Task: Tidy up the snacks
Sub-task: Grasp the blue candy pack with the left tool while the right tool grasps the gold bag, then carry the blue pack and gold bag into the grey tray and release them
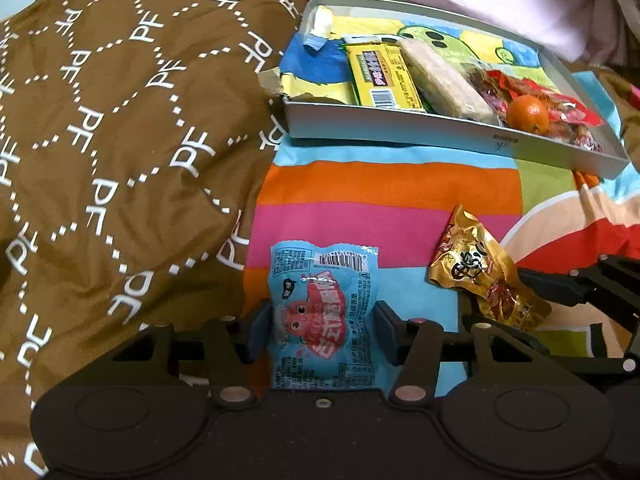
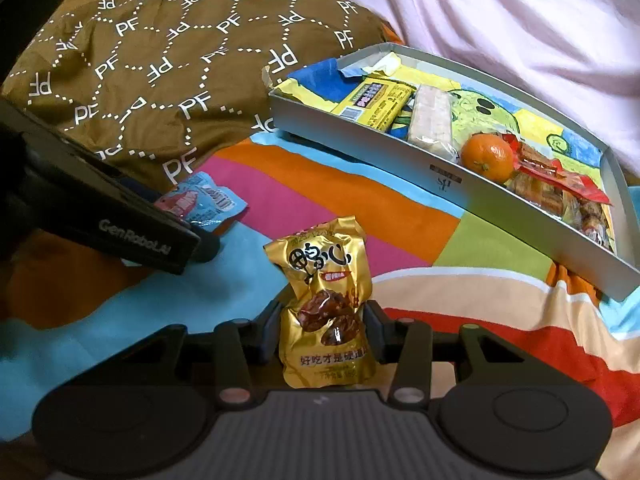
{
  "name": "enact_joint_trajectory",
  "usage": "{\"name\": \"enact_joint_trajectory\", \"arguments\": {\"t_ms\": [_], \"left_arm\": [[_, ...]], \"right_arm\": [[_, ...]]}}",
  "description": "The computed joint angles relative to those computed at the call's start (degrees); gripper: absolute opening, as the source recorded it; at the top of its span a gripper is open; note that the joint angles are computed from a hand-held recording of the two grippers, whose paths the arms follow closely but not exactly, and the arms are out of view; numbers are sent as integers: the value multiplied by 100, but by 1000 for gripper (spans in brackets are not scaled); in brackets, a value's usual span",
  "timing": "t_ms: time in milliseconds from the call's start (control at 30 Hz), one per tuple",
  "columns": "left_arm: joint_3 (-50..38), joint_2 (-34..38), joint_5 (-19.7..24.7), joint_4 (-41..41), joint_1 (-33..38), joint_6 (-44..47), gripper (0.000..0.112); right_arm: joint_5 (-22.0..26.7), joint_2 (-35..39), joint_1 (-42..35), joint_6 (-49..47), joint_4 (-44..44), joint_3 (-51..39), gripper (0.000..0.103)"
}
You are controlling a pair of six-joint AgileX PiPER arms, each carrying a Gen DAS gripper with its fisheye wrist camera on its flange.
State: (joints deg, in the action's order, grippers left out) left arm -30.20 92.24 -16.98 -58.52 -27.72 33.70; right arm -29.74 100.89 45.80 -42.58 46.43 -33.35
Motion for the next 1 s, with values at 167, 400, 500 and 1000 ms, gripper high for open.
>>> {"name": "enact_joint_trajectory", "arguments": {"t_ms": [167,400,500,1000], "left_arm": [[191,-136,-37,670,38,-910,55],[421,-123,-425,991,-166,-1415,55],[431,-155,-402,1010,-178,-1457,55],[418,-468,-747,849,-316,-1661,55]], "right_arm": [[-50,-42,6,275,-107,80,46],[-527,295,168,130,148,-6,63],[-192,236,-198,938,-586,-4,65],[-1650,428,508,496,-184,215,42]]}}
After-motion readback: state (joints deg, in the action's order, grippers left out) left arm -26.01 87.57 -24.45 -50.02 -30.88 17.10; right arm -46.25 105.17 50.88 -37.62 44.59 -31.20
